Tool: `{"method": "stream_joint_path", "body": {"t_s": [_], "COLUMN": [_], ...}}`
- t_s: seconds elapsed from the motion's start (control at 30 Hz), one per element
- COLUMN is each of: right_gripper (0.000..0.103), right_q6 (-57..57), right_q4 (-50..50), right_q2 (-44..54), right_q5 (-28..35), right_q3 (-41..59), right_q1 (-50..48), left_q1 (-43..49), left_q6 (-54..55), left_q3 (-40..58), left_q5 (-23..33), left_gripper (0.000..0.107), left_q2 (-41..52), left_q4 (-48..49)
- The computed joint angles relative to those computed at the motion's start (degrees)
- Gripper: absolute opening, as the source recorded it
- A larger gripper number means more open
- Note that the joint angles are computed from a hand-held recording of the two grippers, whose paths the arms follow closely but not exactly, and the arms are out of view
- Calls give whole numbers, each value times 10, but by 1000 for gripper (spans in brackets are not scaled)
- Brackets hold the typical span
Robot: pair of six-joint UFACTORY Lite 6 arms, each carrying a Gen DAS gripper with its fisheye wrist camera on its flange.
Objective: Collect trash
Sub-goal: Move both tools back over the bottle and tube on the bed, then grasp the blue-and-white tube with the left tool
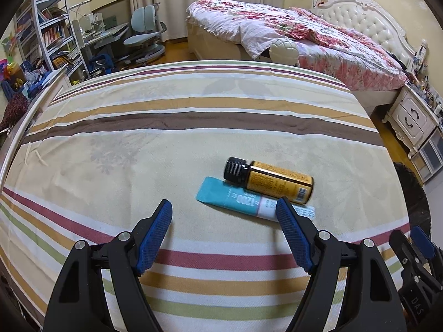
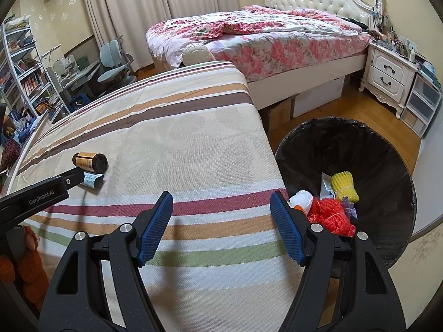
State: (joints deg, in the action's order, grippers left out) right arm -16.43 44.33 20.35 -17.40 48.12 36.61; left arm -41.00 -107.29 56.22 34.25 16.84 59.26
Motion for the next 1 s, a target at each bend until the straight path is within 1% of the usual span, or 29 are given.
{"method": "stream_joint_path", "body": {"t_s": [0.2,0.33,0.37,0.73,1.0], "right_gripper": [71,71,71,71,71], "right_q6": [-48,-52,-48,-69,-138], "right_q4": [45,50,46,67,136], "right_q2": [12,14,14,14,16], "right_q5": [3,5,4,1,-1], "right_q3": [16,18,17,16,26], "right_q1": [6,7,6,11,22], "left_q1": [27,38,34,-5,7], "left_q6": [22,52,48,-4,-28], "left_q3": [15,35,35,-46,-91], "left_q5": [-11,-28,-24,-12,-26], "left_gripper": [75,75,75,75,75], "left_q2": [14,36,39,-21,-55], "left_q4": [-4,-23,-20,21,44]}}
